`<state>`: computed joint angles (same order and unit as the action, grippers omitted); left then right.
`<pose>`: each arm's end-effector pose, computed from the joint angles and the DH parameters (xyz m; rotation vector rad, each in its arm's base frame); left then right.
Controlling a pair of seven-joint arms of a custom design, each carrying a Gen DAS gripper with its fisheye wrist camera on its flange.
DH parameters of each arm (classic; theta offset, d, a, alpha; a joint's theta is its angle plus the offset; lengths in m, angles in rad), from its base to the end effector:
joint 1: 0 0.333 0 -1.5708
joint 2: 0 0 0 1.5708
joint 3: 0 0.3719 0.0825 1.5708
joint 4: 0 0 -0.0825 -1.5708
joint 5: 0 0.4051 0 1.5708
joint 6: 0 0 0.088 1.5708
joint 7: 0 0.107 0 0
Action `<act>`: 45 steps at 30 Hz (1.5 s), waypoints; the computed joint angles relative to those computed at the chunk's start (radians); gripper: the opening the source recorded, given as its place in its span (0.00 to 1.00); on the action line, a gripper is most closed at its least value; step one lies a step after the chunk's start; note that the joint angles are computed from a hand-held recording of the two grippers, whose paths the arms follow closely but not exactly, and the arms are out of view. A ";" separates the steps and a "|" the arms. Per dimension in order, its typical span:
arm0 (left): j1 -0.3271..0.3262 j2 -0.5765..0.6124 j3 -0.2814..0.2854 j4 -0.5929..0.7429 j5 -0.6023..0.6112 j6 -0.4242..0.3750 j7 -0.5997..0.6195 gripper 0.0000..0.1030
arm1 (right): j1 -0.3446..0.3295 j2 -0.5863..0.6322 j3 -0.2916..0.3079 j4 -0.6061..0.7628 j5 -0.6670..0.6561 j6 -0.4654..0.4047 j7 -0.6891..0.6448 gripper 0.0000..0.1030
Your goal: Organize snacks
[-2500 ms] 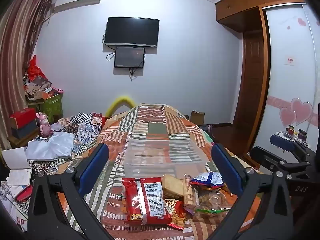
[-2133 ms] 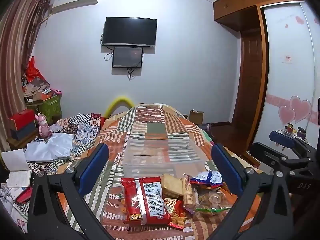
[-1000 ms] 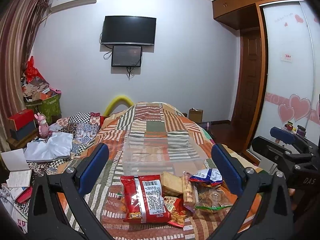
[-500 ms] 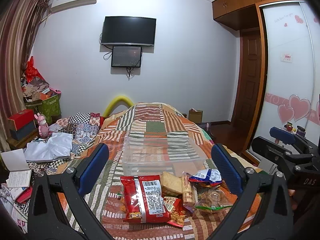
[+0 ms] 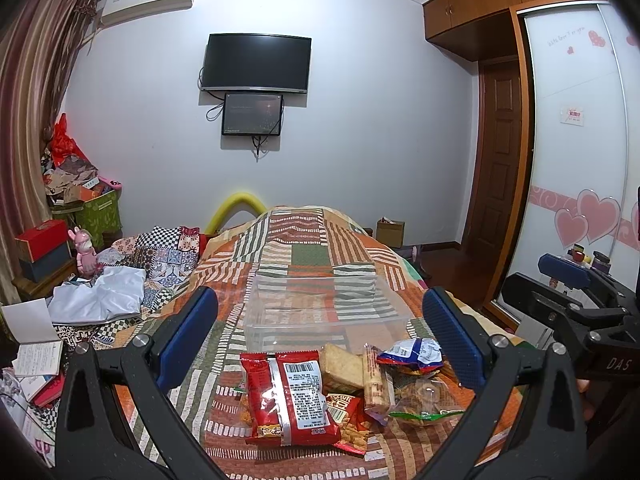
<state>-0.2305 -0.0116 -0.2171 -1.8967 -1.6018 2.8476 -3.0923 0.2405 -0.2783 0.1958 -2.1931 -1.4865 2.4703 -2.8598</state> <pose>0.5728 -0.2168 0.6179 -0.9553 2.0074 -1.5390 0.4642 0.2309 0.6046 -1.1534 1.6951 -1.1937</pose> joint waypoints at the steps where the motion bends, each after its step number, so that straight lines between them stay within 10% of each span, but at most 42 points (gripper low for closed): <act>1: 0.000 0.000 0.000 0.000 -0.001 0.000 0.001 1.00 | 0.000 -0.001 0.000 -0.001 -0.001 0.000 0.001 1.00; 20: 0.008 0.032 -0.002 0.009 0.129 -0.024 -0.125 1.00 | -0.008 0.017 -0.016 -0.005 0.029 0.023 -0.010 1.00; 45: 0.090 0.281 -0.085 0.114 0.919 -0.075 -0.803 0.93 | -0.081 0.148 -0.105 -0.040 0.444 0.235 -0.311 1.00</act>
